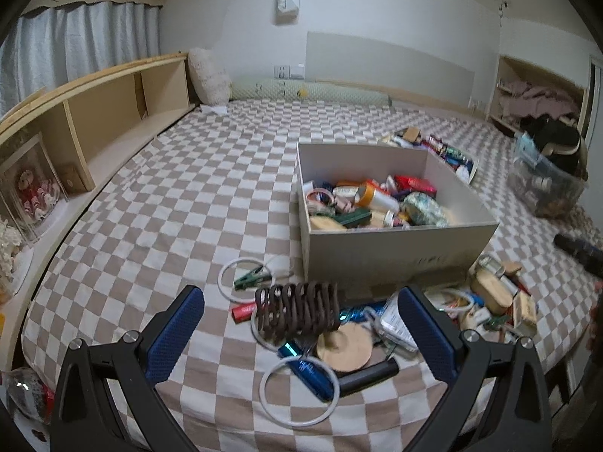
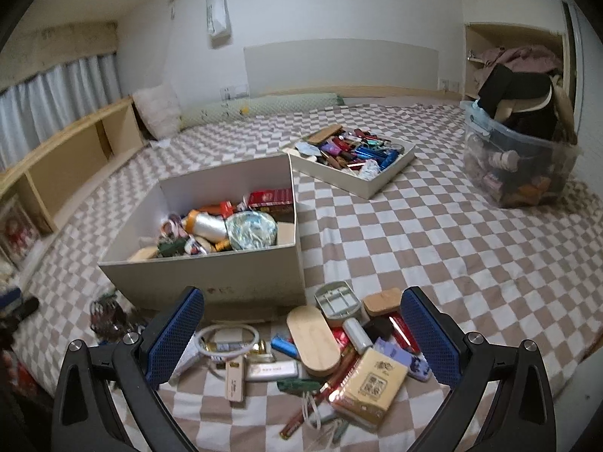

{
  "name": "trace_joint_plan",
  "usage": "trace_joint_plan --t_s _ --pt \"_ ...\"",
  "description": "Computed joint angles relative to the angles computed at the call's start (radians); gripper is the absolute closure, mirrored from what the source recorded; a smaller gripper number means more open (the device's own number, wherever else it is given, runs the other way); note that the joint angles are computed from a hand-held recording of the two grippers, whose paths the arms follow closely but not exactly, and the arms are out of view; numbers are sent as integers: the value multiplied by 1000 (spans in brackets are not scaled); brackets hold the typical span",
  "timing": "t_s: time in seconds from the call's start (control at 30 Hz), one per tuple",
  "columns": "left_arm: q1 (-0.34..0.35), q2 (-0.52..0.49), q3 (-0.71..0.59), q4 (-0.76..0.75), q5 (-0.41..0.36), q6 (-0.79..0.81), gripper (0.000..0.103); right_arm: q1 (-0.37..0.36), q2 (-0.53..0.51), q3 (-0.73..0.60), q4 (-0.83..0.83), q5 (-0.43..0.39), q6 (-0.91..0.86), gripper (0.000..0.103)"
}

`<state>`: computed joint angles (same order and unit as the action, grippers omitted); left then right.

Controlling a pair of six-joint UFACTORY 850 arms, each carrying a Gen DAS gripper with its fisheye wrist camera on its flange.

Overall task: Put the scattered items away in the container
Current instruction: 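Lower the left tool onto a white ring while the right tool grasps another white ring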

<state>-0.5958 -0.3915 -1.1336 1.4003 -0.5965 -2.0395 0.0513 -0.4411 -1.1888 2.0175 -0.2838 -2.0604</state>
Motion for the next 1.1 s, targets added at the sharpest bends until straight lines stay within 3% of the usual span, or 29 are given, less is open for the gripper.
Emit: trace_joint_plan --t_s 0.1,0.2,0.27,0.43,0.67,0.77,0.97,1.1 --pt "6 -13 -1 -46 2 45 0 -18 -24 -21 -47 -40 55 0" --pt "11 -24 2 -97 13 94 0 -11 -40 -27 56 -9 -68 0" --pt "16 -35 0 -152 28 142 0 -7 -57 -40 25 3 -62 0" --pt "26 -76 -19 -324 37 301 0 0 -116 -93 -283 -9 219 0" --pt "35 -119 -38 -447 49 422 0 43 -199 -177 -648 -27 538 0" --pt "33 -136 -52 -487 45 470 0 60 -237 -225 -825 -71 716 0" --pt "39 -165 -75 -577 71 577 0 83 -294 -291 -971 -160 857 0" --pt "41 -185 -84 -620 82 617 0 85 -320 -315 -979 -227 892 0"
